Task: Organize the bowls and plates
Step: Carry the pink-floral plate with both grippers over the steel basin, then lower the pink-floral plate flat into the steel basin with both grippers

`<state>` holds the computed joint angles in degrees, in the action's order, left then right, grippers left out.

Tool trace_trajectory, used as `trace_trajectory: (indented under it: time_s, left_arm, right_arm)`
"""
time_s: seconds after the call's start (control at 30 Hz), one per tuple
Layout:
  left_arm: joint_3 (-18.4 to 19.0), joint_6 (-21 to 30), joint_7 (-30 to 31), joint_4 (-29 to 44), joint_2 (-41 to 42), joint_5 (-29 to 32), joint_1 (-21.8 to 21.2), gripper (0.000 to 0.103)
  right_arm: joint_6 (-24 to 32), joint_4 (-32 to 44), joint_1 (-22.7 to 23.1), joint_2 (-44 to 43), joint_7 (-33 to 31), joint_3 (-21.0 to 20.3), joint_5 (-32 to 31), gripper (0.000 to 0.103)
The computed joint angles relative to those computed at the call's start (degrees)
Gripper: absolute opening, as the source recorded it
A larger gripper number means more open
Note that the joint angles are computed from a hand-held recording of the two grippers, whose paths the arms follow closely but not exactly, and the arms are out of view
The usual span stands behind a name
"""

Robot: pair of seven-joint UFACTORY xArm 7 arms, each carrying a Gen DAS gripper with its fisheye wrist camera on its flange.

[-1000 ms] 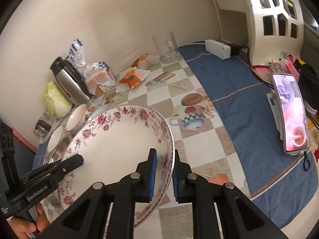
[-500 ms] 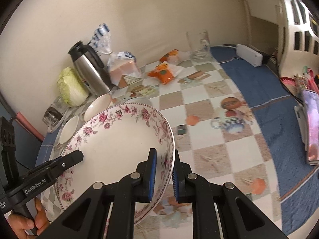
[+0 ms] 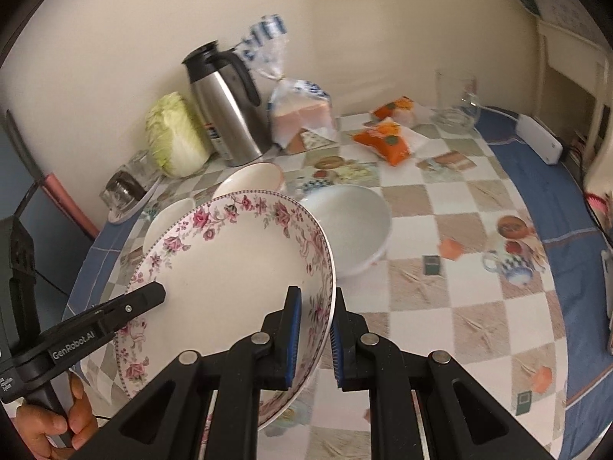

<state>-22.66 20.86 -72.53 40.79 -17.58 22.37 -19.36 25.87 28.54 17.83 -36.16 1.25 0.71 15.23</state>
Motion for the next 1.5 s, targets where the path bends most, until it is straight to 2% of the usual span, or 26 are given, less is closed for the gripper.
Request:
trace_trajectory:
  time_s: [0.2, 0.33, 0.53, 0.9, 1.13, 1.5]
  left_arm:
    - [2.1, -1.2, 0.7, -3.8, -2.6, -3.0, 0.3, 0.021]
    - [1.4, -0.5, 0.4, -4.5, -3.2, -3.7, 1.5, 0.021]
    - [0.6, 0.4, -0.1, -4.5, -3.0, -3.5, 2.3, 0.021]
    - [-0.6, 4.2, -2.1, -0.2, -0.1, 0.2, 1.7, 0.021]
    - [0.6, 5.2, -1.6, 1.2, 1.5, 1.2, -0.2, 0.021]
    - [3.8, 5.2, 2.1, -2.2, -0.3, -2.9, -0.7, 0.021]
  right_arm:
    - [-0.6, 3.0, 2.1, 4.5, 0.4, 1.3, 0.8, 0.015]
    - [-1.8, 3.6, 3.1, 6.6, 0.8, 1.7, 1.6, 0.015]
    - [-3.8, 2.5, 6.1, 8.6, -1.5, -1.0, 6.7, 0.015]
    - [-4.6, 0.5, 4.7, 6.1, -2.8, -0.9, 6.9, 0.015]
    - [-4.7, -0.3, 4.3, 5.1, -3.4, -1.7, 7.2, 0.015]
    - [-4.5, 1.7, 4.9, 8.8, -2.7, 1.2, 4.4, 0.015]
